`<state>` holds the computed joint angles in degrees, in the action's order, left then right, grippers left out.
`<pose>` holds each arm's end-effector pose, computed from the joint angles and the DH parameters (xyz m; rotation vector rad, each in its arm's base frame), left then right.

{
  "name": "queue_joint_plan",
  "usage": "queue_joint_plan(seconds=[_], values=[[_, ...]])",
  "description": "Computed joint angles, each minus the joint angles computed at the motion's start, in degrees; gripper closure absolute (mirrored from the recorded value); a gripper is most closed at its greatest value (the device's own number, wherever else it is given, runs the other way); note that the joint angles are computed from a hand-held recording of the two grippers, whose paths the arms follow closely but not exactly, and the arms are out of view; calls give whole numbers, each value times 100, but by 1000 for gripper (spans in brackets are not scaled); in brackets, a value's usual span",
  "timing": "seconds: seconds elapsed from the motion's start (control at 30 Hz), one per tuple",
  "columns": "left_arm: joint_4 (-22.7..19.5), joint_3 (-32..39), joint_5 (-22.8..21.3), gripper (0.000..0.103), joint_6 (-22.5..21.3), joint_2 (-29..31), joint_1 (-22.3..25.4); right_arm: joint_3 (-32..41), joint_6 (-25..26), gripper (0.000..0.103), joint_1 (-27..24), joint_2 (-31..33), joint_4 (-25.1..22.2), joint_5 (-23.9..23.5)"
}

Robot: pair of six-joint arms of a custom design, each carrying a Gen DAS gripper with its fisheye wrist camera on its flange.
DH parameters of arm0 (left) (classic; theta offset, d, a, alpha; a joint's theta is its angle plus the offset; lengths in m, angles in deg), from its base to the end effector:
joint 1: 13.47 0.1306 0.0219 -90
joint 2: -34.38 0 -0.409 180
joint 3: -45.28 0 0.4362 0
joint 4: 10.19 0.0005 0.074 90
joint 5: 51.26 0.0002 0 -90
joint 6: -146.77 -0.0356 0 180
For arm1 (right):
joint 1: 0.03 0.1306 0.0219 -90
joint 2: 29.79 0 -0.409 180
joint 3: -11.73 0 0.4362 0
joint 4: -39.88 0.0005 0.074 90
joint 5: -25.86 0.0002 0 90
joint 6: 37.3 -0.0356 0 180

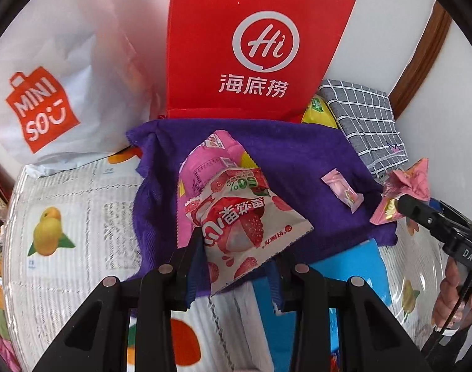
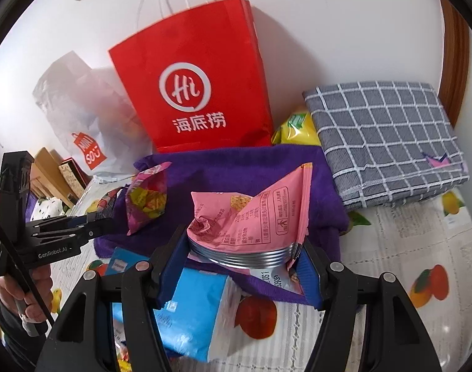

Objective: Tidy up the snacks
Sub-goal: 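Carry the strawberry packet and pink-silver bag over the purple towel with both grippers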

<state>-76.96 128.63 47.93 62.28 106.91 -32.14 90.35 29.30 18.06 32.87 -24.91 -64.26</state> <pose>0.3661 -0.1302 0.5121 0.3572 2.5452 -0.3667 0.3095 0.1006 0.5312 0.1125 2.4478 0.3284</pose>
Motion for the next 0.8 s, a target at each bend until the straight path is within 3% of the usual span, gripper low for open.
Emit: queue_joint_plan(seconds=[0.43,0.8], values=[[320,256,-217,68,-7,521,-218,-158,79,39,-199,472,332,-291],[297,216,-311,66,-8,689,-199,-227,170,38,-66,607,354,-139]])
